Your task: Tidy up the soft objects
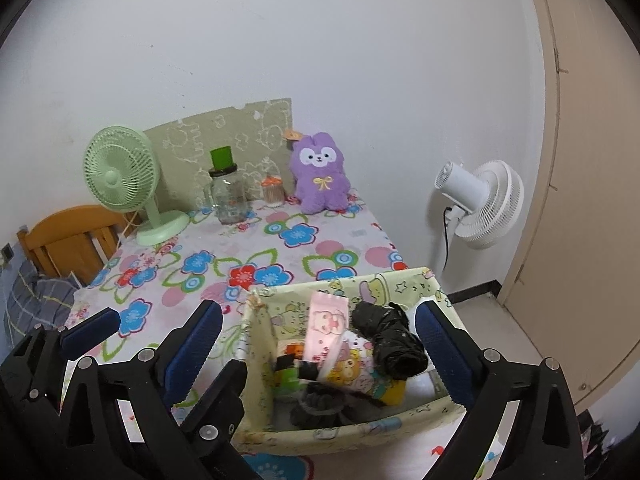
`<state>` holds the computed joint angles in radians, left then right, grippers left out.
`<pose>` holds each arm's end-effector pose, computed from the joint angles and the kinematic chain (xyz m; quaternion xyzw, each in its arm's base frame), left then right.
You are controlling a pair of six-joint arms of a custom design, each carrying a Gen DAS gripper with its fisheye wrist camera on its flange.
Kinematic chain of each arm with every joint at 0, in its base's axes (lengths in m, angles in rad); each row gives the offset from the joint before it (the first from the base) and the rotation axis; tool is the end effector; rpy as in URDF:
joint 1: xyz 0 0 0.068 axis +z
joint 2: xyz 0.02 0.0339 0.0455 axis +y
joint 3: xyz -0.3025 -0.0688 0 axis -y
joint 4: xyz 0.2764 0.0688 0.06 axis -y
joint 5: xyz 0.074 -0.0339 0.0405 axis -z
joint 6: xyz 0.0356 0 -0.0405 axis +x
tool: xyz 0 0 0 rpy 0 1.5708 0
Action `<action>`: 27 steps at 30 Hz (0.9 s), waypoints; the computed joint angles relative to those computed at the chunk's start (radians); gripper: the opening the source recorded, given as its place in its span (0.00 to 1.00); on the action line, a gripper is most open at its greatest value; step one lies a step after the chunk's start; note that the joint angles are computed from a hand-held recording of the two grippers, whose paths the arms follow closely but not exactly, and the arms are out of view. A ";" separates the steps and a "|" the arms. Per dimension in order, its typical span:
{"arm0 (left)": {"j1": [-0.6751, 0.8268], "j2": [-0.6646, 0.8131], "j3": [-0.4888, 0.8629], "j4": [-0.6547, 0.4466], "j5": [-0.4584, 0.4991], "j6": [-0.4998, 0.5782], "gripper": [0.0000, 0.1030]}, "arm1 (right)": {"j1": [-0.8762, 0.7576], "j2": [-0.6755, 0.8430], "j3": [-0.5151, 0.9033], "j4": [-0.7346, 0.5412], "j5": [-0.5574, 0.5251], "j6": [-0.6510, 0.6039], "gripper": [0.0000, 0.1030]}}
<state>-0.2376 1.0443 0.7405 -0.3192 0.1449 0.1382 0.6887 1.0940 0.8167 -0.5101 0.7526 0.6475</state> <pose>0.2305 -0.0611 0.2859 0.1982 0.8657 -0.0869 0.4514 0.1961 0.1299 0.2935 0.1226 0.8623 -0.0467 0.4891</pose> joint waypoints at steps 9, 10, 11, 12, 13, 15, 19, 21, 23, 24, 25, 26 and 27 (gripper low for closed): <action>0.173 -0.089 -0.004 -0.040 0.104 0.036 1.00 | 0.156 0.040 0.077 -0.056 0.120 0.054 0.96; 0.197 -0.101 -0.004 -0.047 0.117 0.043 1.00 | 0.174 0.045 0.086 -0.065 0.133 0.062 0.96; 0.215 -0.110 -0.003 -0.053 0.127 0.050 1.00 | 0.196 0.054 0.099 -0.077 0.150 0.072 0.96; 0.238 -0.122 -0.003 -0.060 0.140 0.059 1.00 | 0.211 0.062 0.109 -0.086 0.163 0.082 0.96; 0.265 -0.136 -0.003 -0.064 0.158 0.069 1.00 | 0.226 0.066 0.118 -0.094 0.174 0.090 0.97; 0.310 -0.149 -0.001 -0.072 0.186 0.081 1.00 | 0.256 0.078 0.136 -0.103 0.193 0.107 1.00; 0.407 -0.169 0.011 -0.093 0.237 0.104 1.00 | 0.299 0.094 0.160 -0.110 0.223 0.120 1.00; 0.450 -0.177 0.015 -0.101 0.262 0.113 1.00 | 0.322 0.097 0.171 -0.120 0.242 0.132 1.00; 0.491 -0.182 0.020 -0.109 0.291 0.121 1.00 | 0.341 0.102 0.183 -0.133 0.261 0.146 1.00; 0.509 -0.184 0.022 -0.112 0.303 0.126 1.00 | 0.352 0.106 0.190 -0.143 0.273 0.156 1.00; 0.531 -0.187 0.024 -0.116 0.317 0.132 1.00 | 0.362 0.108 0.194 -0.151 0.282 0.165 1.00; 0.549 -0.190 0.025 -0.119 0.330 0.136 1.00 | 0.373 0.112 0.201 -0.164 0.294 0.177 1.00; 0.566 -0.192 0.026 -0.121 0.342 0.141 1.00 | 0.382 0.114 0.205 -0.172 0.301 0.185 1.00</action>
